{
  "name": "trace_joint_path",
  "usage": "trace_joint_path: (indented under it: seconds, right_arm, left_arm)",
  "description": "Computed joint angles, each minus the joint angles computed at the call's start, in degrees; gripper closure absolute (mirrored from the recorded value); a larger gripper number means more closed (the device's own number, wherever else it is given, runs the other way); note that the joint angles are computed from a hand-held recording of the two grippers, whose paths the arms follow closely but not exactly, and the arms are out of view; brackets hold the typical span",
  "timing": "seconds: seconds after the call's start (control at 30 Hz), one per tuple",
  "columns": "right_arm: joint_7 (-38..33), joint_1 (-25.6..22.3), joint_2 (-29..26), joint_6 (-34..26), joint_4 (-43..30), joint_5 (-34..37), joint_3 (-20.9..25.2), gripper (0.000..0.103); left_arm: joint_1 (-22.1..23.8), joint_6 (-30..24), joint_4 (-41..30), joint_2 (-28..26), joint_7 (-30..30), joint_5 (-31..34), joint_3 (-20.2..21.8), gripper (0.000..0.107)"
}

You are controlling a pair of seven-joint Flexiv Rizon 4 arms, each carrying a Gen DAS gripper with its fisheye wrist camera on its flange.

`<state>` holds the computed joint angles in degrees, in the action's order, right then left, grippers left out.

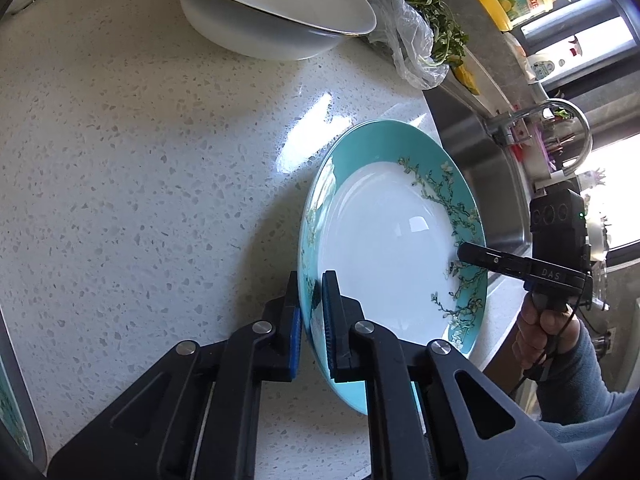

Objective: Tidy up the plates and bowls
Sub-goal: 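Close the right gripper on the teal floral plate's rim, then lift the teal plate and carry it over the stacked plates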

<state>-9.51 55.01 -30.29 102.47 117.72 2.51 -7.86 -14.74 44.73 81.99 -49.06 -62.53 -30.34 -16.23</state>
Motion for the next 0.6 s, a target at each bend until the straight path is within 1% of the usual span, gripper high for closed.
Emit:
trace_joint_path:
  seconds: [0.1, 0.33, 0.6]
  right_arm:
    - [0.1, -0.9, 0.1, -0.2, -0.2, 0.0, 1.2, 0.096]
    - [1.8, 0.9, 0.4, -1.2, 0.1, -0.2, -0.7, 0.096]
    - [3.1, 1.4, 0.7, -2.4, 0.1, -2.1, -1.7, 0.096]
  left_arm:
    - [-0.1, -0.1, -0.2, 0.0, 0.0, 0.3, 0.1, 0.099]
    - [0.0, 1.0, 0.8, 0.4, 0.4, -0.1, -0.3, 0.1]
    - [-0.1, 1.8, 1.2, 0.6, 0.8, -0.1, -0.3, 0.1]
